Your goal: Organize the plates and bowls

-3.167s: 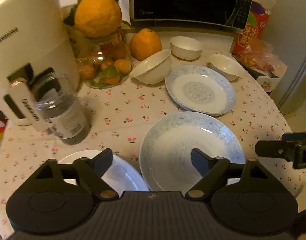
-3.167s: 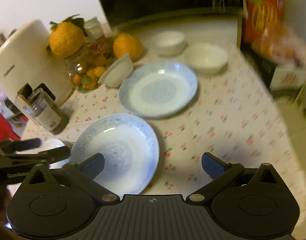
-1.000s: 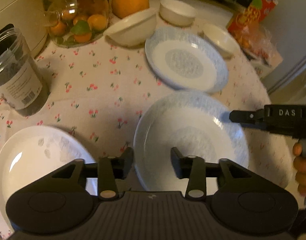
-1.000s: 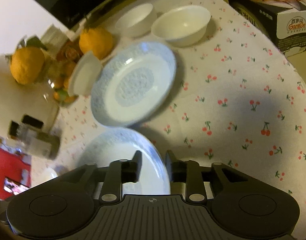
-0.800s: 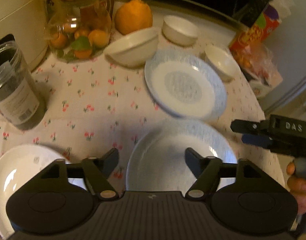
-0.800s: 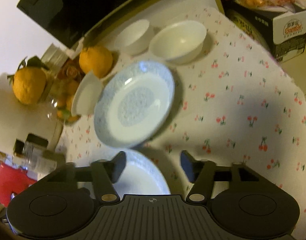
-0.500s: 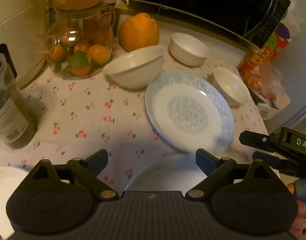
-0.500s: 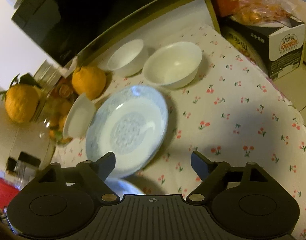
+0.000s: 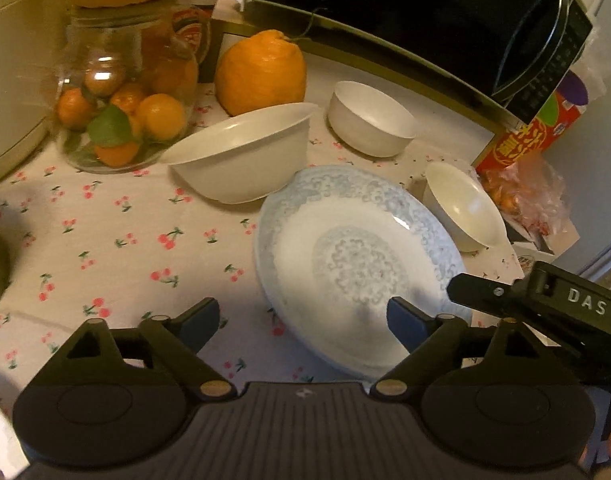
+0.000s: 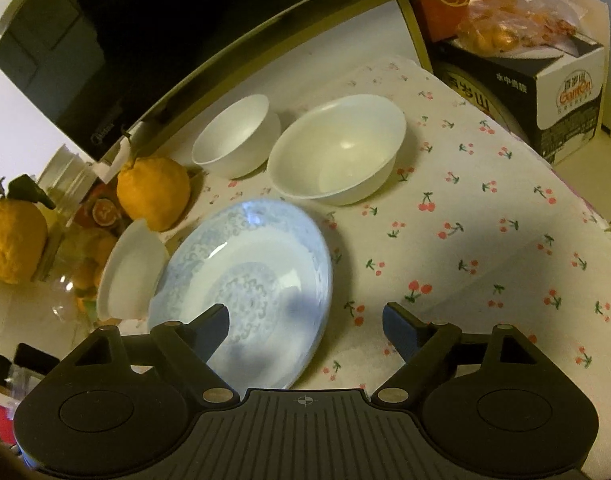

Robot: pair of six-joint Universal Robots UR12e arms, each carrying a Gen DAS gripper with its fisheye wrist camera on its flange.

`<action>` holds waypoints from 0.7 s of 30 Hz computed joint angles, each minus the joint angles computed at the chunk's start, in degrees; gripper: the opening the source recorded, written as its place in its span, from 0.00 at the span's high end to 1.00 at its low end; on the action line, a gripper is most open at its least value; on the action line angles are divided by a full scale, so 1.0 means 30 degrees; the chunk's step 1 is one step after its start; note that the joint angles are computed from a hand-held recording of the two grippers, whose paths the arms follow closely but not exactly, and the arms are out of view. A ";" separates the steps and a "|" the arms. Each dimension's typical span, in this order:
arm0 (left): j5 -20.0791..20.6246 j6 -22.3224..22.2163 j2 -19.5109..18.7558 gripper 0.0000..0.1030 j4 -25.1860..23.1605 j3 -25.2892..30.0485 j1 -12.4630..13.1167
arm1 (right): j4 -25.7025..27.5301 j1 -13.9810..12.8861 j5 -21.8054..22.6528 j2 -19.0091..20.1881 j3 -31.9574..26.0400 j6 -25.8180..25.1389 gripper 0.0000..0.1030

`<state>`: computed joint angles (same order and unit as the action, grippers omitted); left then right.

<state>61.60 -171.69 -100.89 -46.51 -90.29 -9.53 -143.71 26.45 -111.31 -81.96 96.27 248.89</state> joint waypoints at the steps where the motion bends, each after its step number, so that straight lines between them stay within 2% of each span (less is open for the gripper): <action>1: -0.0115 0.0053 -0.0049 0.20 0.0097 -0.0022 -0.0011 | 0.0105 0.0004 -0.0102 0.0063 -0.0057 -0.0023 0.17; 6: -0.0556 0.0035 -0.0265 0.36 0.0105 0.0022 0.0006 | 0.0652 -0.0117 -0.0189 0.0201 -0.0117 0.0438 0.18; 9: -0.0609 0.0055 -0.0301 0.45 0.0251 0.0008 -0.0015 | 0.0849 -0.0127 -0.0373 0.0253 -0.0137 0.0647 0.23; 12: -0.0638 0.0123 -0.0335 0.52 0.0314 0.0010 -0.0048 | 0.0914 -0.0059 -0.0701 0.0313 -0.0202 0.0505 0.36; 15: -0.0486 -0.0172 -0.0332 0.55 0.0605 -0.0054 -0.0084 | 0.0888 -0.0045 -0.0715 0.0356 -0.0212 0.0425 0.52; 17: -0.0393 -0.0367 -0.0332 0.57 0.0754 -0.0084 -0.0095 | 0.0713 -0.0049 -0.0662 0.0387 -0.0182 0.0185 0.68; 19: -0.0296 -0.0371 -0.0353 0.64 0.0793 -0.0073 -0.0077 | 0.0278 -0.0071 -0.0386 0.0400 -0.0076 -0.0151 0.78; 21: -0.0259 -0.0380 -0.0377 0.69 0.0620 0.0009 -0.0014 | -0.0214 -0.0106 0.0003 0.0404 0.0026 -0.0499 0.79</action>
